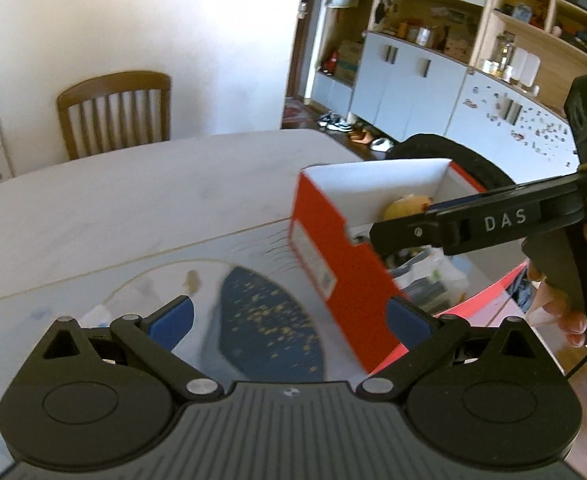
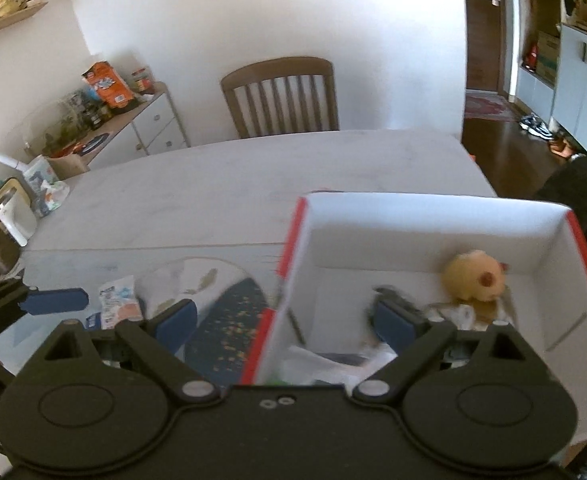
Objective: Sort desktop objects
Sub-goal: 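Move both open tools back over the blue packet and white sausage packet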
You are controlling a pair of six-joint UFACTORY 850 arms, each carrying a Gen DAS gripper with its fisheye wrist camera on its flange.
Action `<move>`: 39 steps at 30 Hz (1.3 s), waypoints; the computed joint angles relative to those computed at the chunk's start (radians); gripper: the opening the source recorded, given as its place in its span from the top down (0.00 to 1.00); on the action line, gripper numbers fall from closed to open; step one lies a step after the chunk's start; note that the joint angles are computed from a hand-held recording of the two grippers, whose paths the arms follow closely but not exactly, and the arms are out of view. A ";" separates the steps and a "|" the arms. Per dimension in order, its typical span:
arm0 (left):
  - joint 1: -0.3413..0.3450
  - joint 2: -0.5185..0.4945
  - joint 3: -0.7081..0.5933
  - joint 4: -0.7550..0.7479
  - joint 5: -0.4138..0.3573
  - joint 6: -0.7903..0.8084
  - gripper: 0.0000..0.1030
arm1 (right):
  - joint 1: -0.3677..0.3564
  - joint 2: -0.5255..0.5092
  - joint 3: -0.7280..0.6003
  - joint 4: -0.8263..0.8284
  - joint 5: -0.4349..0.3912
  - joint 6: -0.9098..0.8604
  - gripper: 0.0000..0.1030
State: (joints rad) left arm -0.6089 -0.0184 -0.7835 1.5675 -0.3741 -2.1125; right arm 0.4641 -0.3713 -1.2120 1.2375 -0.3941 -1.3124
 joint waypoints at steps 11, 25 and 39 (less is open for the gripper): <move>0.041 0.053 0.097 -0.079 -0.010 0.010 0.00 | 0.095 -0.037 -0.033 -0.037 0.042 0.066 0.05; 0.084 0.070 0.166 -0.139 -0.019 0.014 0.00 | 0.178 -0.096 -0.087 -0.147 0.062 0.198 0.05; 0.125 0.072 0.208 -0.117 0.001 -0.112 0.00 | 0.234 -0.159 -0.152 -0.254 0.055 0.296 0.05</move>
